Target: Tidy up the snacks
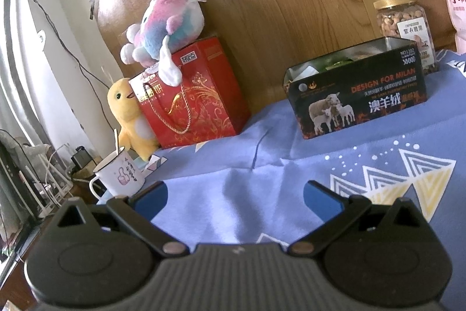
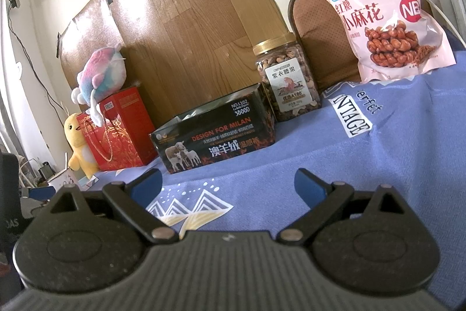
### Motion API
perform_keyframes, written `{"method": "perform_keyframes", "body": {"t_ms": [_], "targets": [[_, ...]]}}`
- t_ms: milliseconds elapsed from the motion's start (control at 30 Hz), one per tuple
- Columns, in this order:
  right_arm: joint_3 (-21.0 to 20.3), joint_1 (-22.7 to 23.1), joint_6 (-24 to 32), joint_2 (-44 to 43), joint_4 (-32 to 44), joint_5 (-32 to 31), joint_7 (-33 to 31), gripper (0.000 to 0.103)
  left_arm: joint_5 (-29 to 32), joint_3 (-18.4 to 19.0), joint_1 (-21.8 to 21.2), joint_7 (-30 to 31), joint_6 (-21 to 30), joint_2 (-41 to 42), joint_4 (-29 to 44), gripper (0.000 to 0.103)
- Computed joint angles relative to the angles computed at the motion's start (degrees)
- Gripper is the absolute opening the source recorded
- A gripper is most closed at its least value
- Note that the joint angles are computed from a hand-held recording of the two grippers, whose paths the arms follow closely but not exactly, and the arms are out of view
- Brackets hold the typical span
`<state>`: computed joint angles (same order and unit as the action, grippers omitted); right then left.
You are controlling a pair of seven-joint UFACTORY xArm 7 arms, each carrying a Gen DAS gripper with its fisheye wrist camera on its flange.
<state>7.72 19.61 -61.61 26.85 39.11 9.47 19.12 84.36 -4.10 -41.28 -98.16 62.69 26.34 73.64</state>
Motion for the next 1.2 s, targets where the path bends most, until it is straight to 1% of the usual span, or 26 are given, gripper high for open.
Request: {"method": "perform_keyframes", "body": {"t_ms": [200, 533, 867, 1200], "targets": [[0.0, -0.03, -0.05, 0.02, -0.02, -0.04, 0.0, 0.099, -0.42, 0.18, -0.19, 0.91, 1.1, 0.56, 0.53, 0.103], [0.02, 0.03, -0.07, 0.12, 0.1, 0.07, -0.01, 0.099, -1.17, 0.23, 0.11, 1.74, -0.01, 0.33, 0.35, 0.103], [-0.03, -0.11, -0.23, 0.23, 0.05, -0.12, 0.07, 0.099, -1.05, 0.33, -0.12, 2.31, 0.31, 0.43, 0.48, 0.103], [0.03, 0.09, -0.2, 0.23, 0.15, 0.11, -0.02, 0.099, -1.87, 0.17, 0.39, 3.52, -1.94, 0.14, 0.56, 0.103]]}}
